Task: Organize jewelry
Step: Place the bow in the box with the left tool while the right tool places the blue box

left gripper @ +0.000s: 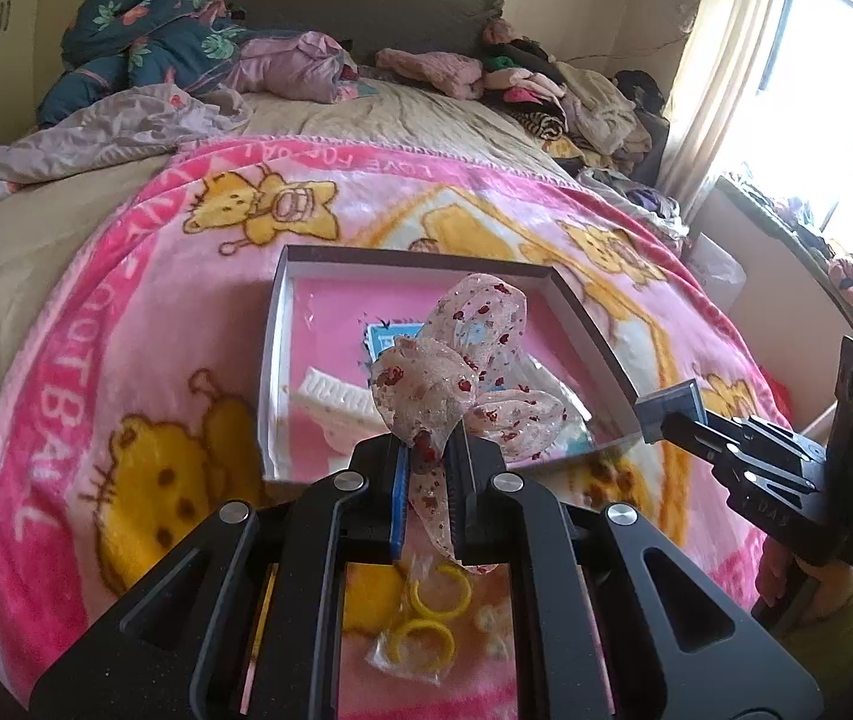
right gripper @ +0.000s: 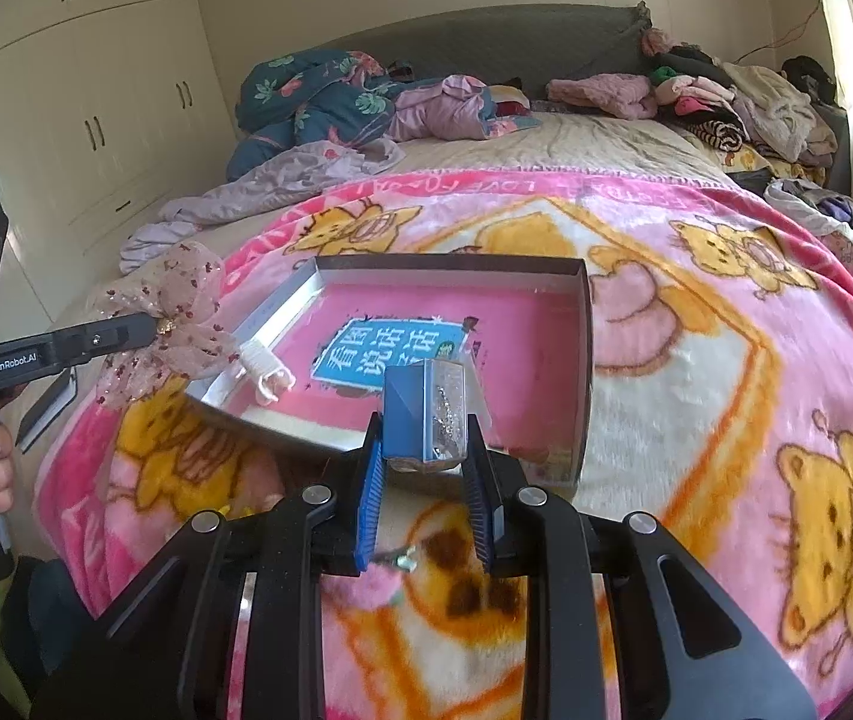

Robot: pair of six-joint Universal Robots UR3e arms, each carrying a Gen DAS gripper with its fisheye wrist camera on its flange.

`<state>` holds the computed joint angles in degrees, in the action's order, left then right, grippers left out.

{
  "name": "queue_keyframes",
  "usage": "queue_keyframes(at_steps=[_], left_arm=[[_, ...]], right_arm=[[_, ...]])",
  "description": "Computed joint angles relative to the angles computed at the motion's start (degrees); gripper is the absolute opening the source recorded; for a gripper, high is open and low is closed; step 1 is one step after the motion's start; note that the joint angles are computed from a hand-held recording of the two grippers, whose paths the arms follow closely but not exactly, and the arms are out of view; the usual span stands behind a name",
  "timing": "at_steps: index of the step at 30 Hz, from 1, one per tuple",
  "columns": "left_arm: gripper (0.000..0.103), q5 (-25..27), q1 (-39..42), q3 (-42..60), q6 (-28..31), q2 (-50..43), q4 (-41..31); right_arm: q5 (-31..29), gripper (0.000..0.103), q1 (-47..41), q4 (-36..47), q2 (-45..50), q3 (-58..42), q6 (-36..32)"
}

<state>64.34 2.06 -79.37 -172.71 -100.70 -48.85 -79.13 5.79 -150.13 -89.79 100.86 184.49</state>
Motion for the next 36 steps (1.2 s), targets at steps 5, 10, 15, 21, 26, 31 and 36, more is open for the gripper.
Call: queue_keyframes(at_steps=[5,10,15,21,26,31,36], left_arm=[[0.005,0.9,-1.3,3.8,-0.9,-4.2,-0.1],[0.005,1.6,-2.3,6.5,-1.6,-8.1,0.1],[0.005,2.2,-3.3,9.9,-1.8,-12.3,0.0],[0.006,2.4,-4.9,13.6,-1.8,-16.9,-0.3],[0.007,2.6,-5.9,16.8,-1.6,-20.1,-1.6],[0.008,3.2,-6.8,20.9,-1.4,-23.2,-3.7],[0.013,3.6,-7.4,27.1,-0.6,-26.6,-8.4]], right_arm=[[-0.1,0.024,-0.2,-0.1,4.1,-3.7,-0.3],[-1.0,0.024,-0.6,-0.3,8.7,-7.8,-0.2],[-2.7,0.024,-1.0,0.0,12.9,-11.4,-0.2],[-3.2,0.024,-2.1,0.4,15.8,-13.3,0.1],[-4.0,0.024,-2.6,1.0,17.7,-14.2,0.2],[-3.5,0.024,-3.1,2.4,19.4,-15.5,0.3],[-3.4,0.024,-3.3,4.5,21.4,-18.0,0.3]])
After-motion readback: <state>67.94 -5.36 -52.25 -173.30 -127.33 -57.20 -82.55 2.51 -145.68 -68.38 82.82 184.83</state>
